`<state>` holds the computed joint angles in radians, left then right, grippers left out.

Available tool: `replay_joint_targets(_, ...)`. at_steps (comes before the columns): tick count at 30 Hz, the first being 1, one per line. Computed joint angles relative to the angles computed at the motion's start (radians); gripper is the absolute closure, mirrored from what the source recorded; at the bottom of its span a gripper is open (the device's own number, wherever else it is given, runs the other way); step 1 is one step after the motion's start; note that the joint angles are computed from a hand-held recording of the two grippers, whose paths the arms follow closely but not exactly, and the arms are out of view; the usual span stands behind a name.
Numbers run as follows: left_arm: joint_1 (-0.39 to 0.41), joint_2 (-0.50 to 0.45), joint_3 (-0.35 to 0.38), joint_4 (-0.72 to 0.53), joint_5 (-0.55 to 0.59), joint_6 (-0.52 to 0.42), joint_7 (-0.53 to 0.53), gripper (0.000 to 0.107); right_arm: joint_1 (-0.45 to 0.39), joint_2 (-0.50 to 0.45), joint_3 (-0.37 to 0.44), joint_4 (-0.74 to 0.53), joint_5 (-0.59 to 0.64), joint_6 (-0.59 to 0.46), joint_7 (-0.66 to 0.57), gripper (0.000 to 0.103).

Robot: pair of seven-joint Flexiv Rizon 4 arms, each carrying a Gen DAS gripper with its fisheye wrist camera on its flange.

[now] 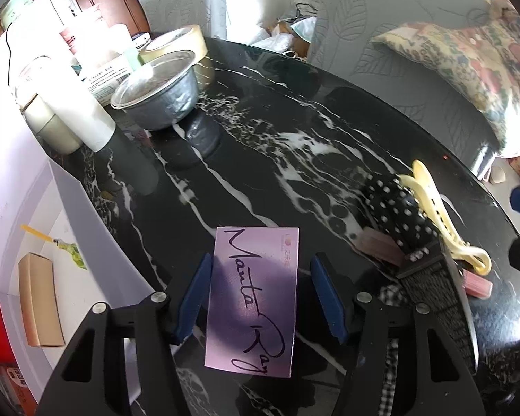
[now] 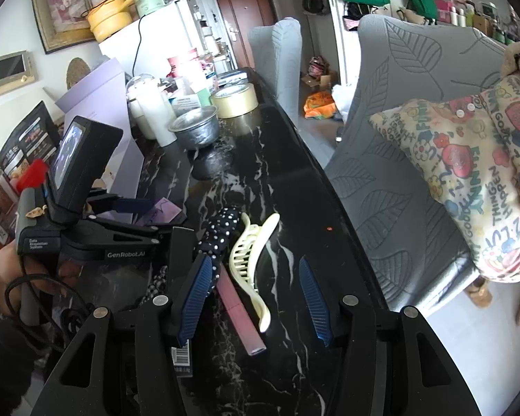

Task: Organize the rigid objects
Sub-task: 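Grasp the purple Manta Ray card with the left gripper, then lift the purple card with the left gripper while the right gripper grasps the pink stick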

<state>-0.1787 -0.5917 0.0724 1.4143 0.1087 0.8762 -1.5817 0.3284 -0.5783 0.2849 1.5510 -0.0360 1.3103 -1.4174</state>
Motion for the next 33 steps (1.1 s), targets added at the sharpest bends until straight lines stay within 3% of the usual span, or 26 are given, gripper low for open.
replay_joint_targets(5, 0.009, 0.037, -0.031, 0.067, -0.032, 0.028, 0.022, 0.047, -0.007, 0.003, 0.005, 0.006, 0.008, 0.001, -0.005, 0.05)
replay_joint_targets(17, -0.028, 0.104, -0.018, 0.171, -0.002, 0.079, -0.031, 0.047, -0.018, 0.015, 0.001, 0.031, 0.014, 0.002, 0.0, 0.05)
replay_joint_targets(20, -0.035, 0.124, -0.014, 0.206, 0.001, 0.1, -0.058, 0.048, -0.022, 0.016, 0.006, 0.037, 0.019, -0.003, -0.004, 0.05)
replay_joint_targets(21, -0.039, 0.13, -0.011, 0.216, 0.007, 0.112, -0.074, 0.056, -0.02, 0.018, 0.005, 0.04, 0.018, -0.004, -0.003, 0.05)
replay_joint_targets(33, -0.055, 0.195, 0.001, 0.326, 0.052, 0.187, -0.17, 0.055, -0.034, 0.023, 0.046, 0.061, 0.05, -0.046, -0.08, 0.05)
